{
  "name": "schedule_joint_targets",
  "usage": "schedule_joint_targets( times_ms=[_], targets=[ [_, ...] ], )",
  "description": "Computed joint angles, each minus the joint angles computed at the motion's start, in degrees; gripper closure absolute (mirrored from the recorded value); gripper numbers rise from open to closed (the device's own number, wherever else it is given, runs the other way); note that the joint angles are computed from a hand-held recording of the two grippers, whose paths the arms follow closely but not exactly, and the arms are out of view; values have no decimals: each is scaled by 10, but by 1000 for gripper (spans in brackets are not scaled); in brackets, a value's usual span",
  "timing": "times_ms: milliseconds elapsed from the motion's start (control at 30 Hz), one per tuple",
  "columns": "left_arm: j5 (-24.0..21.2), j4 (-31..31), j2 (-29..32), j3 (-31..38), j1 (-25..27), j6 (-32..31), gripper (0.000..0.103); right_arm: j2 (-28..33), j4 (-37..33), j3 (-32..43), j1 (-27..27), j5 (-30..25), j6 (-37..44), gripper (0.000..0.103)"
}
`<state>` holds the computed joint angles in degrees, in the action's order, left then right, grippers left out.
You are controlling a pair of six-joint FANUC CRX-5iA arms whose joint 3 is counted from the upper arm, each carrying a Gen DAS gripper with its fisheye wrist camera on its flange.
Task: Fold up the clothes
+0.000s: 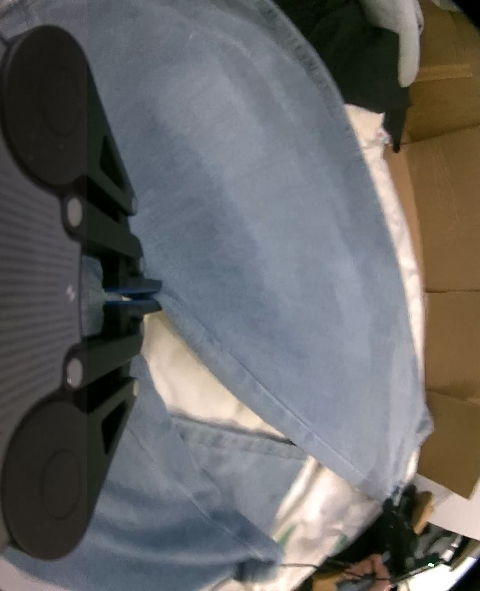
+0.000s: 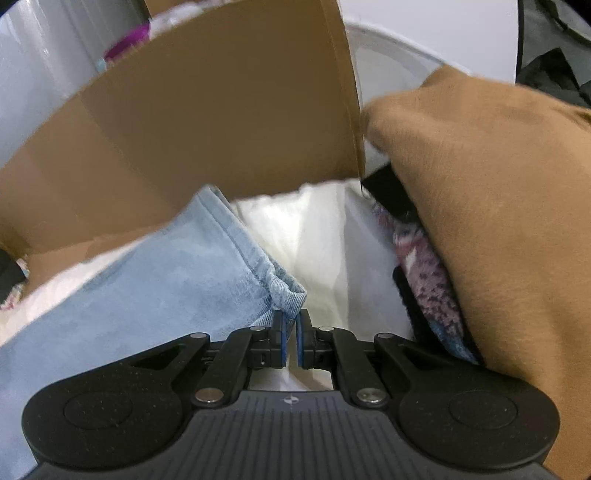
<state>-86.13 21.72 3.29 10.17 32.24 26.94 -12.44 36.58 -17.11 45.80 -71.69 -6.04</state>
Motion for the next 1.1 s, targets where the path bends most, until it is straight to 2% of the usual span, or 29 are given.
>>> schedule_joint_targets(
  times_ms=[67, 133, 200, 267, 333, 600, 833, 1000, 1100],
  targets=[
    [11, -6, -3, -8, -4, 4, 96, 10, -11, 1, -6, 2, 9, 98],
    [3, -5, 1, 1, -2, 16, 92, 17, -16, 3, -7, 0, 12, 97],
    [-5, 7, 2, 9, 7, 22, 88, 17, -16, 6, -3, -9, 10, 88],
    [-6, 22, -2, 11, 20, 29, 75, 12, -14, 8, 1, -17, 9, 87],
    [-8, 34, -1, 18, 35, 45, 71, 11, -10, 12, 10, -33, 8, 86],
    [7, 64, 13, 56, 87, 142, 72, 9, 34, 22, 55, -81, -6, 85],
    [67, 30, 18, 68, 116, 206, 71, 44, 30, 46, 49, -45, 16, 85],
    [112, -2, 23, 71, 132, 240, 72, 81, 20, 77, 44, -8, 63, 85],
    [140, -13, 22, 63, 138, 256, 72, 104, 6, 97, 41, -11, 92, 85]
  ],
)
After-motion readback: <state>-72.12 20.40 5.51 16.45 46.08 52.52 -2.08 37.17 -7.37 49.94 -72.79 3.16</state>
